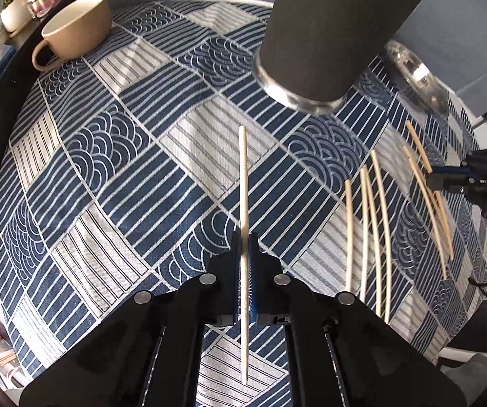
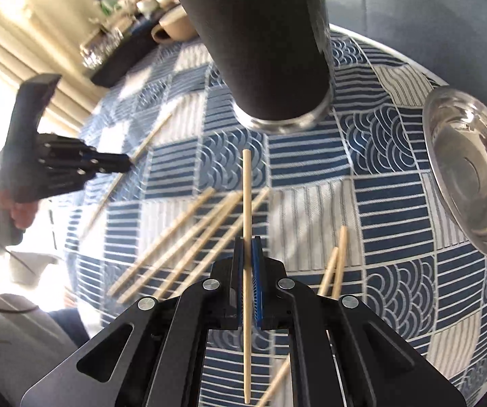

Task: Organize utensils
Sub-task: 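Lift both chopsticks and carry them above the black holder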

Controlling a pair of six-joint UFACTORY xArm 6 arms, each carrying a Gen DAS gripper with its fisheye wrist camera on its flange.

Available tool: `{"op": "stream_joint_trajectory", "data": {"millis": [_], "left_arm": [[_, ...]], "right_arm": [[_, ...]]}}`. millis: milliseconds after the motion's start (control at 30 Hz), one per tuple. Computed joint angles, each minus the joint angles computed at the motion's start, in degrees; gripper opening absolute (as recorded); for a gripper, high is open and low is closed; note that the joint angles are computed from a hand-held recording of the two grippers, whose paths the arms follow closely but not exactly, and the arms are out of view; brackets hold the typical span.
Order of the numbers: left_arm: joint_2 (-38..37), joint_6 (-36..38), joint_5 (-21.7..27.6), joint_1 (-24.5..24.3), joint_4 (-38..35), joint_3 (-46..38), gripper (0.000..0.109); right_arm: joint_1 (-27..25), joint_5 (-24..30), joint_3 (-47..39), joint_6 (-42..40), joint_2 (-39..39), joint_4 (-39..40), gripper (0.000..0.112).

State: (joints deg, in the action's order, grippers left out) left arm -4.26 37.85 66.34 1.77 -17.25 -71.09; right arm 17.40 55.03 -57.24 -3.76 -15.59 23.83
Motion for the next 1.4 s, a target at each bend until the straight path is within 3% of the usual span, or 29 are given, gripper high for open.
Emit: {"op": "stream_joint_trajectory", "data": {"millis": [333,433,700,900,1133,1400], "left_arm": [[-3.4,-2.3,-3.7,-0.4,-6.2,-3.7,0.004],[-1.6,-1.8,-1.7,-0.8,-9.5,-8.1,0.004],[0.7,-1.6,-3.9,-4.3,-11.6,-15.0,0.004],[4.6,-0.4,-5.0,-5.9,-16.2,-22.8,0.004],[9.9,0.5,-9.0,-8.0,-22.3,-28.4,0.004],[17.4,-0.3,-12.9,-9.8,-26.5,-34.0,0.004]], "right_arm": [[0.9,-6.9,-2.0,-1.2,-1.5,6.2,0.005],[1.2,-8.8,-3.3,-1.7,-1.2,8.3,0.005],[1.8,-16.0,-10.1,-0.8,1.9,8.0,0.005],[1.8,-22.4,-16.1,-1.6,5.2,6.2,0.005],[0.8,-30.6,-21.4,-5.5,10.0,10.6,0.005],[-2.0,-34.6,-26.7,-2.9,17.3,8.5,0.005]]}}
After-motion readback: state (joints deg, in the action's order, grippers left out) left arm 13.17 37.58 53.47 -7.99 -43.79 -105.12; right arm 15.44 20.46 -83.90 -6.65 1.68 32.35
